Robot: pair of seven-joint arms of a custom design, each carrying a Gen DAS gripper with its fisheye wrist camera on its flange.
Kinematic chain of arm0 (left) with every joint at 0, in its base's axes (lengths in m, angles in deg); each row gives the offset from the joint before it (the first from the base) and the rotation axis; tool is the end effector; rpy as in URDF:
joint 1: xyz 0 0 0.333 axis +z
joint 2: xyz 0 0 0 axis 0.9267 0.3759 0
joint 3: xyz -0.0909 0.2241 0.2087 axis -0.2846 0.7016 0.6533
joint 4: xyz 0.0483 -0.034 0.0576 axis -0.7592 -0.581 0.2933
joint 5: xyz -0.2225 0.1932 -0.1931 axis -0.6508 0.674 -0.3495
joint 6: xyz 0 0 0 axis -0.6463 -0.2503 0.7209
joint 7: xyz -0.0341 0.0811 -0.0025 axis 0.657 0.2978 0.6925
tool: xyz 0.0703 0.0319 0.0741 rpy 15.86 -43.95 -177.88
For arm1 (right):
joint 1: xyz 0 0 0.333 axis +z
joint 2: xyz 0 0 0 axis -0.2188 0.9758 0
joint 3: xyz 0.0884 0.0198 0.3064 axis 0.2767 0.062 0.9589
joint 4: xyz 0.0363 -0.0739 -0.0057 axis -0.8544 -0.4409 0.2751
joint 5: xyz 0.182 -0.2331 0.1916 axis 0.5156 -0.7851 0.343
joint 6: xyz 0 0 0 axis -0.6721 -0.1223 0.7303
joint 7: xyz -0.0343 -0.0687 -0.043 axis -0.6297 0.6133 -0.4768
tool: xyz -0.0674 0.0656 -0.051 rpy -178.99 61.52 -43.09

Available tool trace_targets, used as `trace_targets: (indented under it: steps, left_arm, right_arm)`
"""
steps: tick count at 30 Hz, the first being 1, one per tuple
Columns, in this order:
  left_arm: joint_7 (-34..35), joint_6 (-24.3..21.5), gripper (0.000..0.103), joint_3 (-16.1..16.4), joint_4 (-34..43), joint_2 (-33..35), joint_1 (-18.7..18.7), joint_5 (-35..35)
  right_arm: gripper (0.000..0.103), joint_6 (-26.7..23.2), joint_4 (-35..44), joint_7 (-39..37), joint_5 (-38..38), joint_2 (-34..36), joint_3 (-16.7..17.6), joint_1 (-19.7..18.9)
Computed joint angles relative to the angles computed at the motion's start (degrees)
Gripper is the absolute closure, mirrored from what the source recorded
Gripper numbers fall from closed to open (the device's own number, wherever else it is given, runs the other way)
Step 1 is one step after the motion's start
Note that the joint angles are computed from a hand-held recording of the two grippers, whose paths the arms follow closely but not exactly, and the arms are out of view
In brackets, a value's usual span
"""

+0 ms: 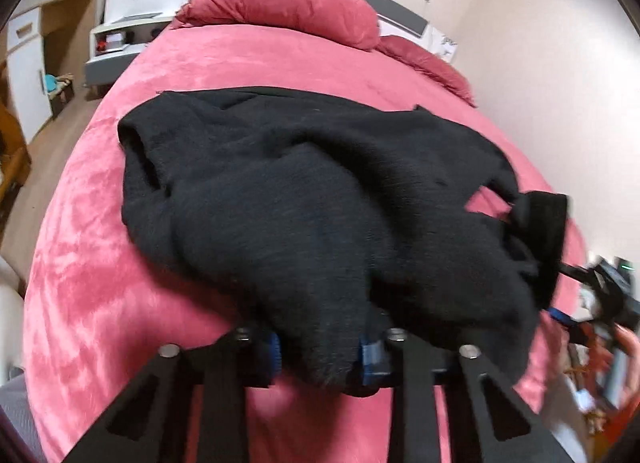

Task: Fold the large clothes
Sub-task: 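Grasp the coat hem with the left gripper while the right gripper grasps another edge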

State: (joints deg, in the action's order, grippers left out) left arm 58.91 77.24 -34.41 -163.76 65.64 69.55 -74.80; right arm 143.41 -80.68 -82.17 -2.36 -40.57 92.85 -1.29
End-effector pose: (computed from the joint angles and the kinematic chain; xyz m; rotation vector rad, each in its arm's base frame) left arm 0.6294 -0.0990 0.4836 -1.5123 2.4527 -1.1344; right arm 0.3483 0.2256 0.4970 -0.3681 2.3567 -0.1517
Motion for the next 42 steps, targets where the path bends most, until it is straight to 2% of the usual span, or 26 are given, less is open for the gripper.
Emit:
trace_targets:
  steps: [2,5,7,8,10,11,12,14,16,18,20,21,22,25,29,31,33,35,37,40,42]
  left_arm:
    - [2.1,-2.8,0.078,0.3,-2.2,-2.8,2.2,-3.0]
    - [1.4,-8.6,0.079,2.6,-3.3,-5.0,5.1,-6.4]
    - [0.7,-10.2,0.08,4.1,-3.7,-5.4,6.2,-6.4]
    - [1.0,-10.0,0.08,4.7,-4.3,-5.7,6.5,-5.8]
    - [0.1,-8.9,0.079,5.3,-5.1,-5.8,6.2,-3.4]
    - [-1.8,-10.1,0.077,5.6,-4.7,-5.1,6.2,-2.2]
    - [-2.5,-10.6,0.075,5.6,-4.6,-4.8,6.4,-2.1]
    - [-3.6,-7.5,0.059,5.4,-5.9,-5.0,5.6,-1.2]
    - [-4.5,-6.8,0.053,5.2,-6.2,-4.7,5.3,-0.3]
    - [-5.7,-6.9,0.049,4.9,-5.6,-4.0,5.2,-0.2]
    - [-6.9,-7.7,0.049,4.7,-4.7,-3.1,5.4,-0.7]
    - [-6.9,-7.8,0.049,4.6,-4.6,-3.0,5.6,-1.0]
    - [-6.8,-7.5,0.05,4.5,-4.7,-3.0,5.6,-0.9]
    - [-5.5,-6.4,0.053,4.4,-5.8,-3.8,5.7,-1.0]
    - [-5.4,-7.2,0.059,4.3,-5.3,-3.5,6.0,-2.3]
    - [-4.9,-8.8,0.066,4.2,-4.4,-3.2,6.7,-3.9]
    - [-4.1,-11.0,0.074,4.2,-3.5,-3.1,7.3,-5.2]
    - [-4.4,-12.6,0.077,4.3,-2.8,-3.2,7.8,-6.2]
    - [-5.6,-14.7,0.078,4.5,-1.5,-2.7,8.4,-7.8]
    - [-9.1,-18.2,0.079,4.9,1.2,-1.2,9.7,-10.0]
    - [-9.9,-18.7,0.079,5.0,1.6,-1.5,9.9,-9.2]
  right_arm:
    - [0.013,5.7,-1.8,6.1,-3.3,0.3,1.8,-3.5]
    - [0.022,7.9,-2.3,13.2,-8.3,0.0,5.6,-8.0]
    - [0.039,9.1,-2.9,16.2,-11.4,-0.4,6.8,-9.7]
    - [0.056,9.9,-3.1,17.0,-12.6,-0.5,6.9,-10.1]
    - [0.066,12.1,-3.5,17.7,-14.3,0.0,6.5,-10.8]
    - [0.071,13.2,-3.3,20.1,-17.0,-0.4,8.3,-13.1]
    - [0.073,13.8,-3.1,21.7,-18.5,-0.6,9.1,-14.4]
    - [0.076,15.3,-2.6,24.0,-21.4,-1.4,9.8,-16.5]
    - [0.08,17.8,-3.2,28.9,-25.2,-4.6,12.0,-20.7]
    - [0.083,22.3,-4.9,35.2,-28.1,-11.3,14.7,-27.7]
    - [0.085,23.8,-7.0,36.4,-27.0,-16.9,14.3,-29.9]
    - [0.086,22.8,-8.1,35.3,-26.4,-19.9,12.0,-28.7]
    - [0.086,19.6,-9.0,31.9,-24.7,-22.4,8.7,-25.6]
    - [0.087,11.8,-10.2,23.8,-20.2,-28.6,3.1,-19.6]
    - [0.087,-3.2,-7.6,7.0,-13.3,-36.2,-2.7,-12.4]
    - [0.088,-10.0,-5.0,-1.0,-9.5,-36.8,-4.1,-10.6]
    - [0.088,-14.5,-3.3,-6.7,-6.3,-37.2,-5.9,-10.4]
    - [0.088,-16.5,-3.9,-7.8,-4.1,-38.8,-6.4,-10.8]
    - [0.088,-15.5,-2.8,-9.7,-2.0,-37.2,-7.2,-13.2]
    - [0.088,-9.0,0.8,-11.9,-1.7,-30.5,-8.3,-16.3]
    - [0.088,-4.6,5.2,-16.5,-2.2,-25.3,-9.6,-17.2]
